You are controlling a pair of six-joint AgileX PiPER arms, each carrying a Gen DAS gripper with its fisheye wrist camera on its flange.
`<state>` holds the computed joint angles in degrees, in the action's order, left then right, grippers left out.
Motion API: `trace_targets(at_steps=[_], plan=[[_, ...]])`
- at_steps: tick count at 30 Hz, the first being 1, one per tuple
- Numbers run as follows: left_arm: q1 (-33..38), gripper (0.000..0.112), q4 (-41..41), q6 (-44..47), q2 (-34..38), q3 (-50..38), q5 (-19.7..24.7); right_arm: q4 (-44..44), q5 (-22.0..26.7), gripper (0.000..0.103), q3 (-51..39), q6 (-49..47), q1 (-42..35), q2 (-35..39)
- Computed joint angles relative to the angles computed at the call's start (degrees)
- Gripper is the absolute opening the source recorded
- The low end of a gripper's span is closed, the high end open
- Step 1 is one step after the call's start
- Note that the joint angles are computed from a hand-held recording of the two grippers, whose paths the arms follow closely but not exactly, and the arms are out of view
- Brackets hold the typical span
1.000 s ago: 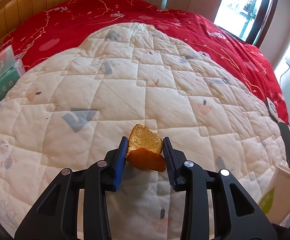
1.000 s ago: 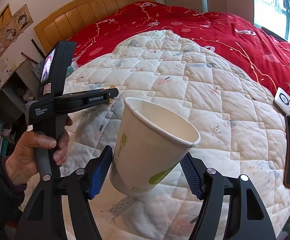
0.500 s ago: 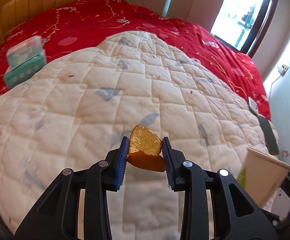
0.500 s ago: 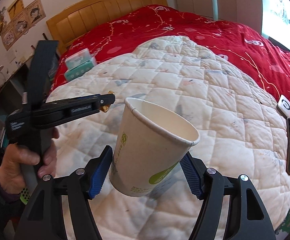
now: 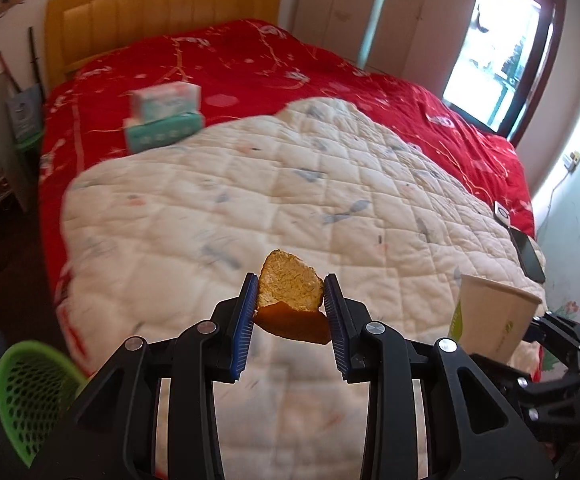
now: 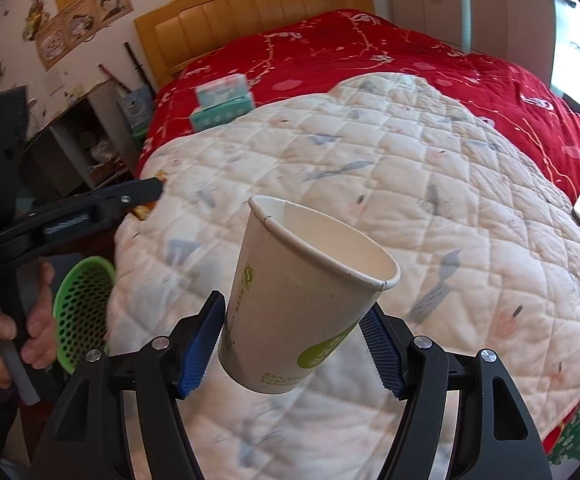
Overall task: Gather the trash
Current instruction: 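Carry the bread piece over the basket and open the left gripper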
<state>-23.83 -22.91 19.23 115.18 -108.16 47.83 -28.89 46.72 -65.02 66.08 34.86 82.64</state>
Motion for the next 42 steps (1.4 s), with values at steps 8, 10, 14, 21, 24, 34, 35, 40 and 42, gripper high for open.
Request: trace_targets(at_steps=[8,10,14,21,24,34,35,40,42], plan=[[11.2,0.033,-6.6,9.2,-13.7,18.7,-3.9,-2.2,3.1,0.066,-5.9,4.8,8.3,4.1],[14.3,0.033,-8.1,11.7,-16.0,21.9,-4.7,-2.6,3.4,0.066,-7.4,5.6,10.0,5.0],[21.9,0.033,-10.6,16.2,-19.0,26.7,-4.4,-3.2,4.7,0.066,-11.6,6.2,13.0,8.0],[31.4,0.033,-11.4,20.3,-17.9,28.8,-3.9,-1.8,4.9,0.066,-20.9,4.6,15.9,16.0],[34.5,0.033,-10.8,21.3,-16.1,28.4,-3.8,-0.3,5.1,0.066,-25.0,2.8,16.3,19.4],[40.2,0.034,-9.2,21.2,-9.9,25.7,-3.0,4.6,9.1,0.066,-43.3,-5.6,17.2,31.9],[40.5,0.035,-8.9,21.1,-9.7,25.7,-3.1,5.0,9.5,0.066,-44.5,-6.3,17.2,32.6],[42.4,0.037,-9.5,21.4,-8.8,25.4,-2.4,7.3,12.5,0.066,-53.8,-10.4,17.5,38.6],[43.2,0.037,-9.6,21.5,-8.4,25.0,-2.0,8.2,14.3,0.066,-58.6,-12.2,17.6,41.5]])
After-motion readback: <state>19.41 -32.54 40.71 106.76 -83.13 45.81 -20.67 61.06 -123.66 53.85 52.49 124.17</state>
